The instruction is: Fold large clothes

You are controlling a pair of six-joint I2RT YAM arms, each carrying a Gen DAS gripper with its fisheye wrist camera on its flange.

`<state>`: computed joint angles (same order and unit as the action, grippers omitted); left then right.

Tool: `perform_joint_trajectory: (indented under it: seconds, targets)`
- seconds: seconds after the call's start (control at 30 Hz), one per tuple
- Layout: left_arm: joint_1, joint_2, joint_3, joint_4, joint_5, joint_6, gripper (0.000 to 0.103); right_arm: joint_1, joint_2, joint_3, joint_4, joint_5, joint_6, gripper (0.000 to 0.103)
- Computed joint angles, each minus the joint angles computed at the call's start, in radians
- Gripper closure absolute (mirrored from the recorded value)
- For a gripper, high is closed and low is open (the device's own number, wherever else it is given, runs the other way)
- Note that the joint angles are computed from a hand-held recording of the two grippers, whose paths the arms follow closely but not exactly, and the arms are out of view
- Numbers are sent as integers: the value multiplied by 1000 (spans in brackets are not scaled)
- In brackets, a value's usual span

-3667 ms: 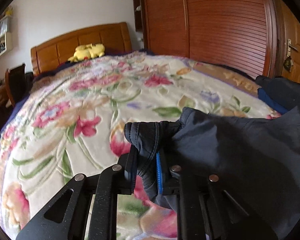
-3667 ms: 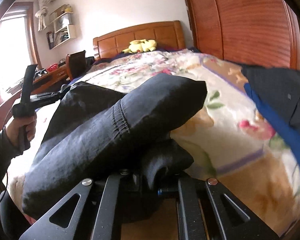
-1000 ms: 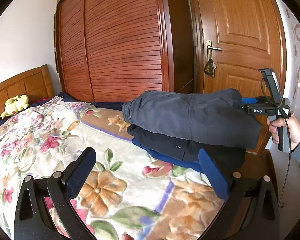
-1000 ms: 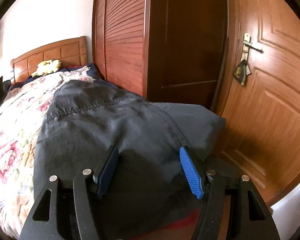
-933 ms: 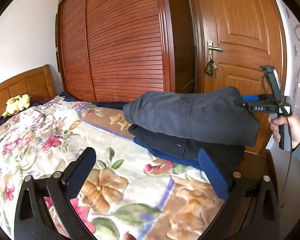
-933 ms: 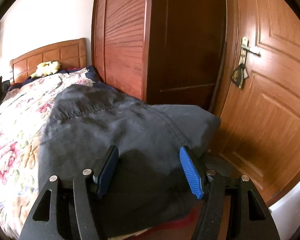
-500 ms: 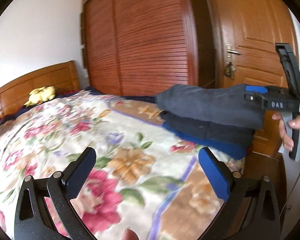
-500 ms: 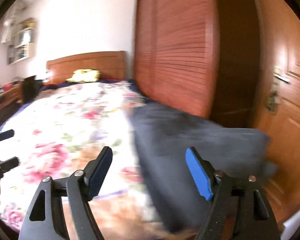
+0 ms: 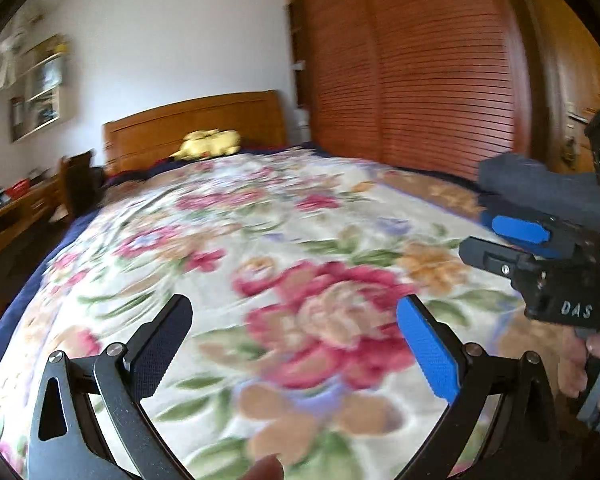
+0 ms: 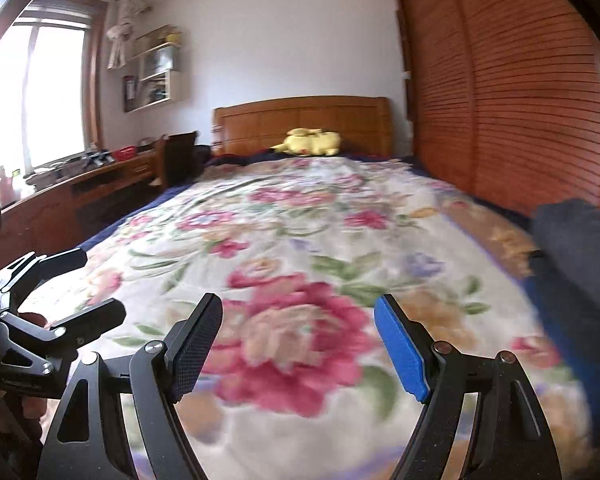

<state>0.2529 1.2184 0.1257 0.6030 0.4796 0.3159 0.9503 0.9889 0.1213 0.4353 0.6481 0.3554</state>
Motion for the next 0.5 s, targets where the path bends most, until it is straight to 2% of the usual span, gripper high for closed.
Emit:
perform_joint_trajectory:
  seconds: [0.03,0.2,0.3,0.37,0.5]
  targets:
    - [38,49,2,40,16,6,1,2,115,18,104,-8,-5,23]
    - [214,314,44,233,79,23,1,39,528,75,468,3,-30,23]
    - [290,442,71,326,115,10,1,19,699,115,609,-11,-74,23]
    - [328,528,92,385,131,4,1,16,762,125,656,-9,-94,23]
    - [370,624,128,431,146,17,1,-33,894,166,765,-41,-121,23]
